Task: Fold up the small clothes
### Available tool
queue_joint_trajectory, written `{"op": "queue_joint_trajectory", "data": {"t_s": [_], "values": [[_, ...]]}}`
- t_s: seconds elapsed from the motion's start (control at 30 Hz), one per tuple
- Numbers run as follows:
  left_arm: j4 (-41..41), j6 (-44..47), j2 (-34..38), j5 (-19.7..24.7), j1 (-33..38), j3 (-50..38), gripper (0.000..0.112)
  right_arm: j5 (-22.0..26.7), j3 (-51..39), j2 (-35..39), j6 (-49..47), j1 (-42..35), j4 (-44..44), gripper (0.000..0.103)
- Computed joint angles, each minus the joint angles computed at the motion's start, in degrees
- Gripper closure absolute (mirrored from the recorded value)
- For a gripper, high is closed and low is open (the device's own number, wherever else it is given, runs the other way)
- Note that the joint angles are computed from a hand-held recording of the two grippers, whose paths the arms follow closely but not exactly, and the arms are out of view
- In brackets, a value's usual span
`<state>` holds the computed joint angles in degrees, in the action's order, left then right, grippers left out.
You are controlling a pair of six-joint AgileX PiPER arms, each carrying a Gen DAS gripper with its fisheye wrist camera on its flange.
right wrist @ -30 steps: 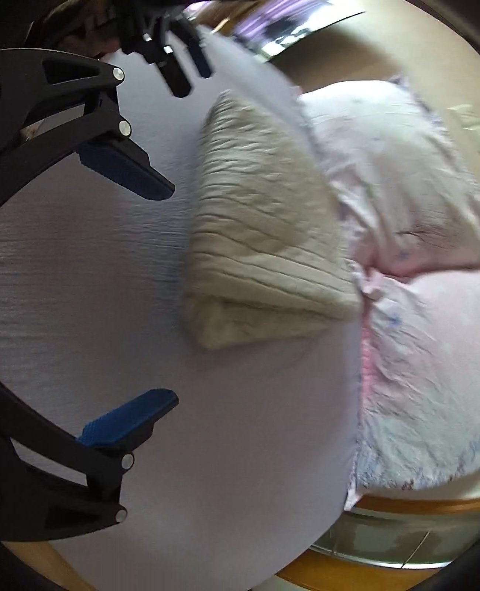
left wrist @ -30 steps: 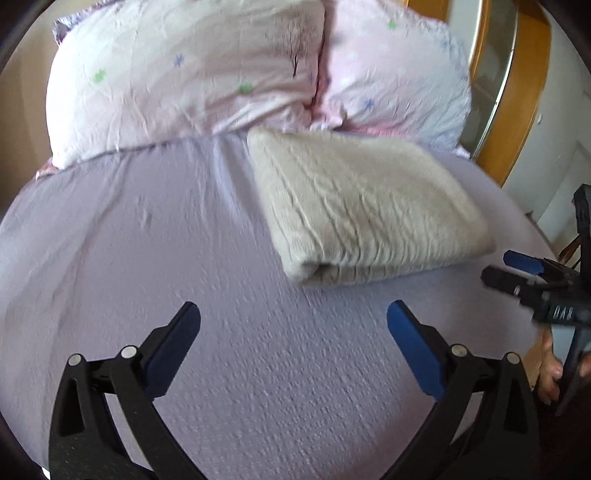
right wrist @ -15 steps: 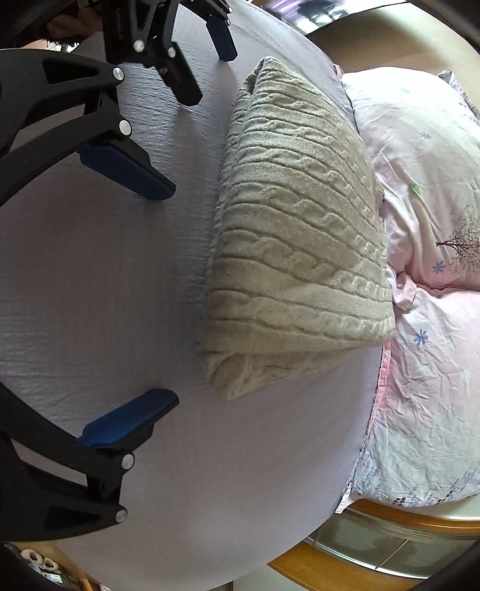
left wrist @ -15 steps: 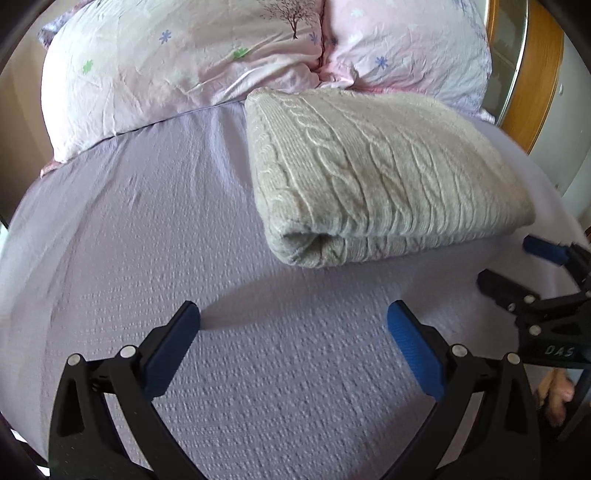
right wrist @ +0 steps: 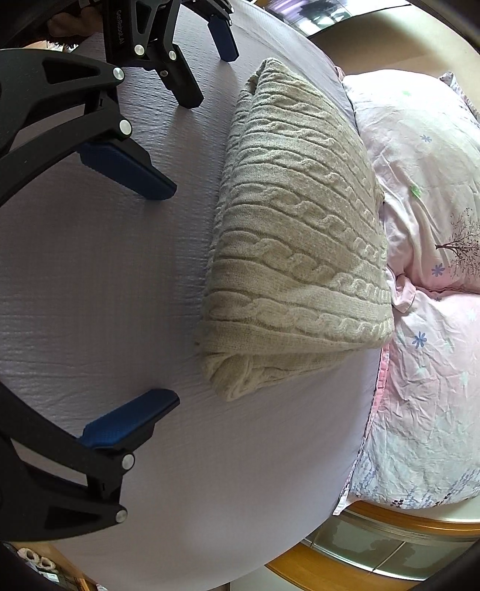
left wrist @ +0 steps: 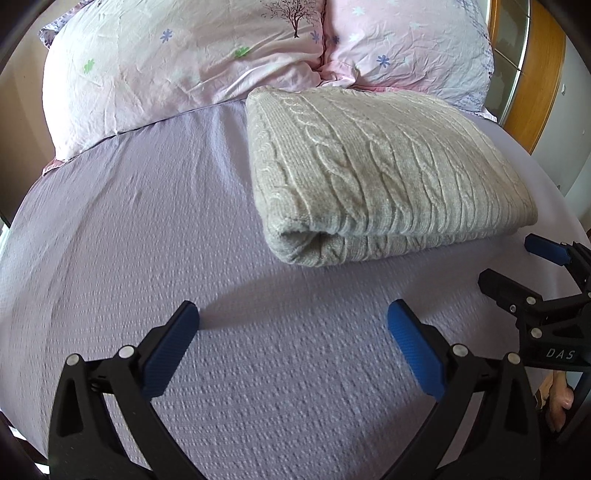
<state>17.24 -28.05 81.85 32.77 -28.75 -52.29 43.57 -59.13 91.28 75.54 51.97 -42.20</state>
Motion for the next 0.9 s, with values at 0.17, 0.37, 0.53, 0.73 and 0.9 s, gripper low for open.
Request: {"op": "queue_joint_trajectory", "data": {"t_s": [0.17,0.37,0.53,0.73,0.9], "values": [[-0.16,0.39,-0.01,-0.18,0.19,0.04,0.011,-0.07,0.03,-0.06,-0.18,-0.09,0.06,0.002],[-0.21,0.39,-0.05,-0.07,0.15,0.01,0.011,-0.11,0.02,-0.06,-0.12,-0.01,-0.17,0.002],[-0.13,0.3,-0.04,-0.17,0.16,0.1,0.011,-0.07,0.05,-0.05,0.06,0.05,-0.22,0.002],[-0.13,0.36,-0.03,-0.28,0.21,0.17,0.011,-0.15,0.18,-0.17,-0.04,-0.01,-0.25,0.002],[-0.21,0.52,-0.04,-0.33,0.3,0.17,0.011,-0.07,0.11,-0.11,0.17,0.11,-0.36,0.002]]}}
